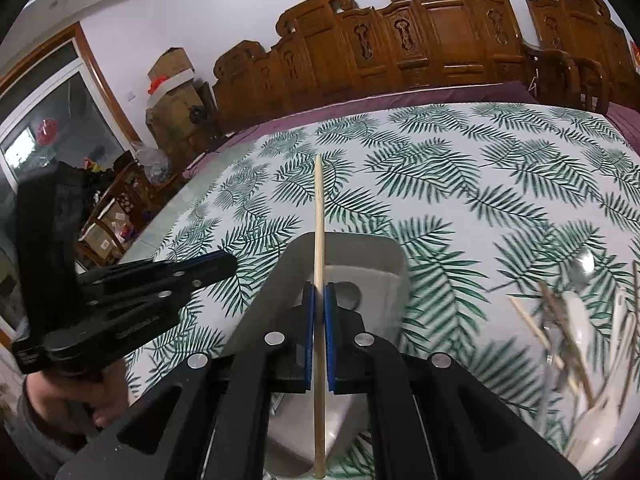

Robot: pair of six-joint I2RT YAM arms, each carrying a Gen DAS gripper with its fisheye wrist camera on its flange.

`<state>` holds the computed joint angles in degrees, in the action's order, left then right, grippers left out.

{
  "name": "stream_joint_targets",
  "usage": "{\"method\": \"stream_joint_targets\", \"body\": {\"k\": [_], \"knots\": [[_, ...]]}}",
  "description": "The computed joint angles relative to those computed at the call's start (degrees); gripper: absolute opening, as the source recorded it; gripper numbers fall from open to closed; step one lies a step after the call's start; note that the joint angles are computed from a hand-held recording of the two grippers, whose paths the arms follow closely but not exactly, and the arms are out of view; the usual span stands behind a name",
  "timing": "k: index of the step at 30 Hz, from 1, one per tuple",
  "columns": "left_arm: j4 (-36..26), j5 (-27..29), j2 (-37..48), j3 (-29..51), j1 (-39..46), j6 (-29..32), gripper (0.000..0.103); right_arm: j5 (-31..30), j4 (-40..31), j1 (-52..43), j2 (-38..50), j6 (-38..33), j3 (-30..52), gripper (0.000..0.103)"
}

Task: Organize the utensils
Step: 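Lower the chopstick into the grey tray and open the right tool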

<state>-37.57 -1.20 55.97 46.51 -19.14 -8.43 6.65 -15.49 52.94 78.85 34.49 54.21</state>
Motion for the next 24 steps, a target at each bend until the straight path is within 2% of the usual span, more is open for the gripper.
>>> {"method": "stream_joint_targets", "body": {"k": [7,15,20,24], "knots": [[-0.49,2.19,-1.68,-0.04,3.76,1.16,0.005,3.62,2.1,3.24,7.37,3.31,1.96,0.006],[-0.38,2.76,-1.65,-0.07,4.48,1.17,0.005,5.68,1.64,4.5,9.12,4.44,1.33,0.007],[-0.45,2.26,-1.47,0.09,3.41,0.55,0.005,5.2,1.51,3.86,6.98,4.22,-0.24,0.01],[-0.34,1.42,-2.08,-0.09,1.67,-0.25,0.005,6.61,-1.24,3.54,-0.18,1.73,-2.59,0.01]]}}
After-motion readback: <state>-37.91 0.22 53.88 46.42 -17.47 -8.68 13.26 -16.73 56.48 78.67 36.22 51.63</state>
